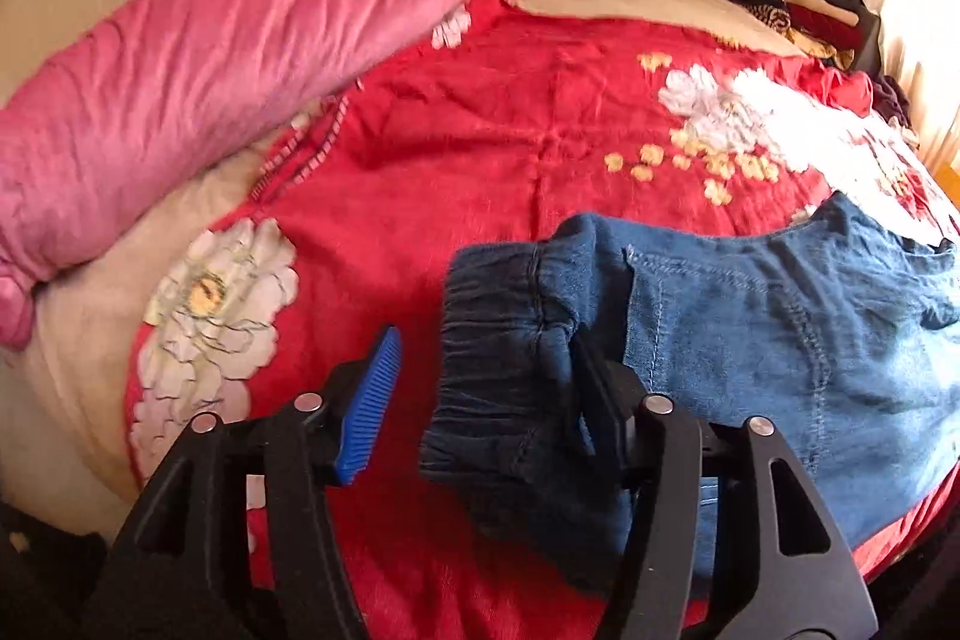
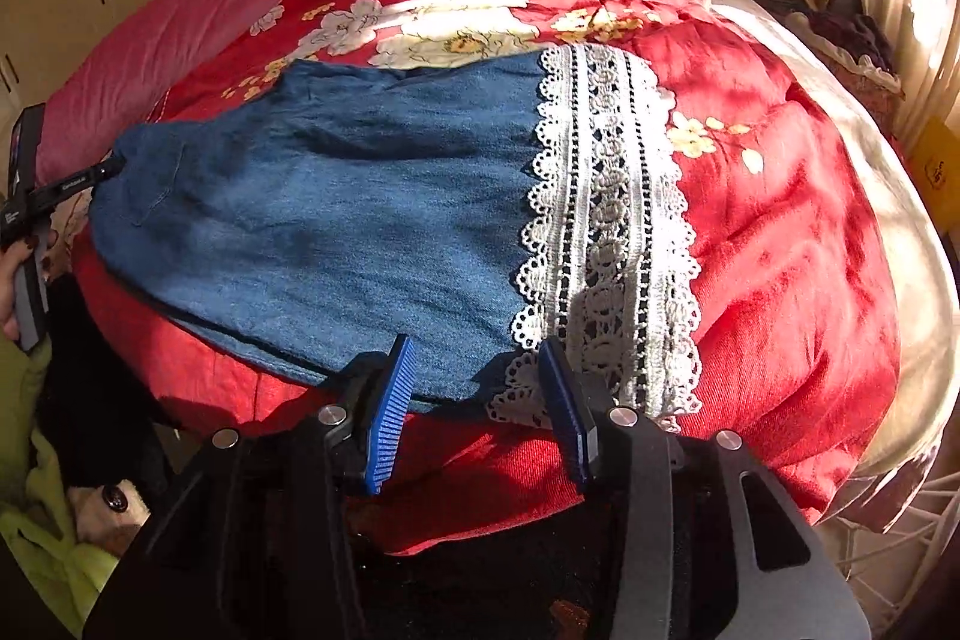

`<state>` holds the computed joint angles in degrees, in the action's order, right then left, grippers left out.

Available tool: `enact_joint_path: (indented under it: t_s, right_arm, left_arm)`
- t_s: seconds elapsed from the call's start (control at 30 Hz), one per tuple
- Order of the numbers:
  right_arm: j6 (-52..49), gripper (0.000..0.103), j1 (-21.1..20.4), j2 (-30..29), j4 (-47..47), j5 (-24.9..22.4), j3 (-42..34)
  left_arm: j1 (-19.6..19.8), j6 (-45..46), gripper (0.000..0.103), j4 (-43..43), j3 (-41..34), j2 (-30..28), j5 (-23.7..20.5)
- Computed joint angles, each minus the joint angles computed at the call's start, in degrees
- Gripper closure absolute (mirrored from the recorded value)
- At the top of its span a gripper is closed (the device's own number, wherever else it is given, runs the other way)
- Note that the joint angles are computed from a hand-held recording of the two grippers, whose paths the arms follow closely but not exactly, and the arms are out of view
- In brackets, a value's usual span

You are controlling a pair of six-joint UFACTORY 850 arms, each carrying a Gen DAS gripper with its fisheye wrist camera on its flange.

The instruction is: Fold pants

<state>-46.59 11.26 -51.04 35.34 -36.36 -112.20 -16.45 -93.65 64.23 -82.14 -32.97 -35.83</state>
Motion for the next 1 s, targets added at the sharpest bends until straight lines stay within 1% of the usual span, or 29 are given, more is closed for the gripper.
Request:
enact_joint_path:
  t_s: [0.03,0.07,0.1,0.13,0.2,0.27,0.3,0.33,0.43,0.5,0.6,0.67,0.73,0.8,0.83,0.93,1.0]
  right_arm:
    - [-4.49,0.060,-0.03,1.24,3.44,0.30,1.53]
    - [-9.10,0.060,0.17,2.46,6.45,0.32,2.93]
    - [-12.27,0.060,0.59,3.36,7.99,0.46,3.95]
    - [-15.22,0.060,1.08,4.00,9.23,0.14,4.65]
    - [-20.15,0.060,2.25,4.21,10.61,-2.36,4.87]
    - [-21.03,0.061,3.95,3.84,7.81,-2.72,4.64]
    - [-20.66,0.061,4.82,3.53,5.48,-2.46,4.45]
    - [-20.41,0.061,5.62,3.17,3.22,-2.05,4.18]
    - [-20.11,0.061,7.47,2.26,-2.34,-0.48,3.70]
    - [-20.94,0.061,8.00,1.83,-3.82,0.36,3.55]
    - [-20.23,0.064,8.74,0.83,-6.59,2.09,2.87]
    - [-18.40,0.073,8.90,-0.43,-8.46,2.38,1.51]
    - [-19.71,0.091,8.53,-1.14,-6.85,0.47,0.45]
    - [-21.70,0.096,8.23,-0.48,-5.66,-0.65,1.13]
    - [-22.70,0.103,8.07,0.07,-5.14,-1.05,1.82]
    - [-22.49,0.103,7.70,0.73,-4.97,-1.83,3.11]
    - [-19.02,0.103,7.81,-0.22,-8.30,-3.24,2.29]
  left_arm:
    - [-0.82,-2.03,0.050,2.21,0.65,0.84,-1.02]
    - [-1.58,-3.88,0.046,4.66,1.26,1.62,-1.56]
    - [-2.48,-5.08,0.038,6.66,1.58,2.23,-2.29]
    - [-3.19,-5.20,0.036,7.67,1.49,2.49,-2.66]
    - [-4.28,-4.39,0.034,8.70,1.14,2.91,-1.02]
    - [-4.90,-2.41,0.031,7.87,0.48,2.75,3.15]
    - [-5.09,-0.31,0.031,6.40,-0.15,2.20,5.12]
    - [-5.12,3.99,0.031,2.90,-1.37,1.12,7.47]
    - [-5.11,14.02,0.031,-7.18,-3.98,-1.77,11.55]
    - [-5.42,18.98,0.031,-11.82,-5.15,-3.26,12.86]
    - [-5.95,25.81,0.031,-17.86,-7.34,-5.42,12.55]
    - [-5.90,29.68,0.030,-21.77,-8.11,-6.33,12.76]
    - [-5.77,31.27,0.029,-22.98,-8.50,-6.95,12.43]
    - [-5.60,31.94,0.028,-23.72,-8.32,-6.99,12.41]
    - [-5.54,31.61,0.028,-23.56,-8.09,-6.87,12.60]
    - [-5.45,31.39,0.028,-23.61,-7.94,-6.78,12.86]
    - [-5.42,31.85,0.027,-23.99,-8.21,-7.07,12.66]
